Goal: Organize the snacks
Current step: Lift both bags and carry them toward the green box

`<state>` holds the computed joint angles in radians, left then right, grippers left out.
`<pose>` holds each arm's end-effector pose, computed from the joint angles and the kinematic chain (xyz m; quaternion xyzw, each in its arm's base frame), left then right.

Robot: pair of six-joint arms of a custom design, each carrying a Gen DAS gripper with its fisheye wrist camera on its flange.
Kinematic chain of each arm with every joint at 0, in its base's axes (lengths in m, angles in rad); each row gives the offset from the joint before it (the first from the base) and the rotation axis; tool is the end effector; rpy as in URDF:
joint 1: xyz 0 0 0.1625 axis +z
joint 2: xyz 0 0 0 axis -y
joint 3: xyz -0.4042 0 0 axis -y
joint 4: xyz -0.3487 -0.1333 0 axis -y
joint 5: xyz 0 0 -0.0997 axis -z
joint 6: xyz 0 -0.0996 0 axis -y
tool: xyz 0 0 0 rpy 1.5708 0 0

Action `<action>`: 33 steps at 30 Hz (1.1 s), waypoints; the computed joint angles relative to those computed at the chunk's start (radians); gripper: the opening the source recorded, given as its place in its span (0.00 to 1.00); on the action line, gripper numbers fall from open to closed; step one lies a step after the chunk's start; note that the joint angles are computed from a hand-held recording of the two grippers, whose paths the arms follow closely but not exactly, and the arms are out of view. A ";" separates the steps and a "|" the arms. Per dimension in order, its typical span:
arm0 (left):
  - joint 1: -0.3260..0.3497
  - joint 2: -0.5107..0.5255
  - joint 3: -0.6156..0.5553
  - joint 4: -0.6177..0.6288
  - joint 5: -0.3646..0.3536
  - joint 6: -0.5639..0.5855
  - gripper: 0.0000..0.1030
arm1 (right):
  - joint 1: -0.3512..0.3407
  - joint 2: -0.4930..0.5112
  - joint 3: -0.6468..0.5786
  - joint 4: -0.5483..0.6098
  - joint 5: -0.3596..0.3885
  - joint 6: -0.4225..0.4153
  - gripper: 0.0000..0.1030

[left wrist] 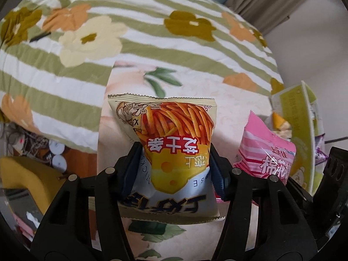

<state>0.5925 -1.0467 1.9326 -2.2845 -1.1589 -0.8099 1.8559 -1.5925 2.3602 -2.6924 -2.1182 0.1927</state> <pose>-0.3226 -0.4259 0.1354 0.0995 0.9703 -0.1061 0.1932 0.1809 -0.3275 0.2792 -0.0038 -0.9489 0.2276 0.2184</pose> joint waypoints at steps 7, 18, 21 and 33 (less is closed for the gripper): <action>-0.058 -0.028 -0.056 0.007 0.007 0.087 0.53 | 0.110 -0.040 -0.038 0.046 -0.088 0.048 0.65; -0.154 0.099 -0.245 -0.039 -0.041 0.216 0.53 | 0.213 -0.231 -0.157 0.253 -0.247 0.114 0.65; -0.188 0.165 -0.305 -0.063 -0.053 0.212 0.53 | 0.205 -0.291 -0.185 0.294 -0.277 0.089 0.65; -0.301 0.534 -0.679 -0.029 -0.070 0.124 0.53 | -0.130 -0.553 -0.345 0.443 -0.118 -0.271 0.65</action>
